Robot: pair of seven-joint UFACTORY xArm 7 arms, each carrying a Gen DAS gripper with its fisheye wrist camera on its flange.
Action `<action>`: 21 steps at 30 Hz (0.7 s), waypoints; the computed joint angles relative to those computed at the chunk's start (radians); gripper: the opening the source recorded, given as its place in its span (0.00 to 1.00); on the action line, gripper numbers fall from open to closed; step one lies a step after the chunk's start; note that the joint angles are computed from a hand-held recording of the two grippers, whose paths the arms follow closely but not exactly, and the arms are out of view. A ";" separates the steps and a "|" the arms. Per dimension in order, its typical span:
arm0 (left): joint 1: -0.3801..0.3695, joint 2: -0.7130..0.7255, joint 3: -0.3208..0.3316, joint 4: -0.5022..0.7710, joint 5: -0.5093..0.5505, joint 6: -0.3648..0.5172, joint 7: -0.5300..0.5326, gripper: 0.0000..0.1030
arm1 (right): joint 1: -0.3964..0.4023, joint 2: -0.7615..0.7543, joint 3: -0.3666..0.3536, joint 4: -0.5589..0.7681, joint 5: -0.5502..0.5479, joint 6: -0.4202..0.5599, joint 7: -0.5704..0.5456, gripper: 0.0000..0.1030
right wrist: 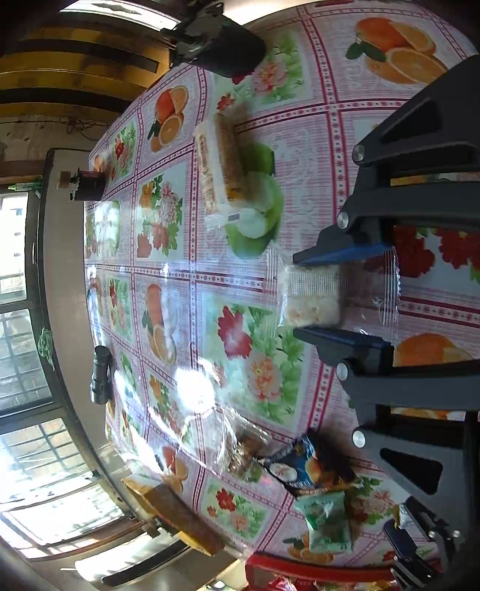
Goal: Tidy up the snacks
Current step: 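Carry the wafer packet with the left tool while the right carries the cake packet toward the tray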
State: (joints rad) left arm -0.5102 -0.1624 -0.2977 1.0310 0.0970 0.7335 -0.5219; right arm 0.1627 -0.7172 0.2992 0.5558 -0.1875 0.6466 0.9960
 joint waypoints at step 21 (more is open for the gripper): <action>0.034 -0.158 -0.074 -0.046 0.201 0.090 -0.143 0.44 | 0.176 -0.208 0.089 -0.052 0.132 -0.047 0.040 0.33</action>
State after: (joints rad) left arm -0.4767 -0.3199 -0.3721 0.9852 0.2983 0.8234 -0.6648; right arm 0.3385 -0.9255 0.3879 0.5039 -0.0553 0.5998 1.0364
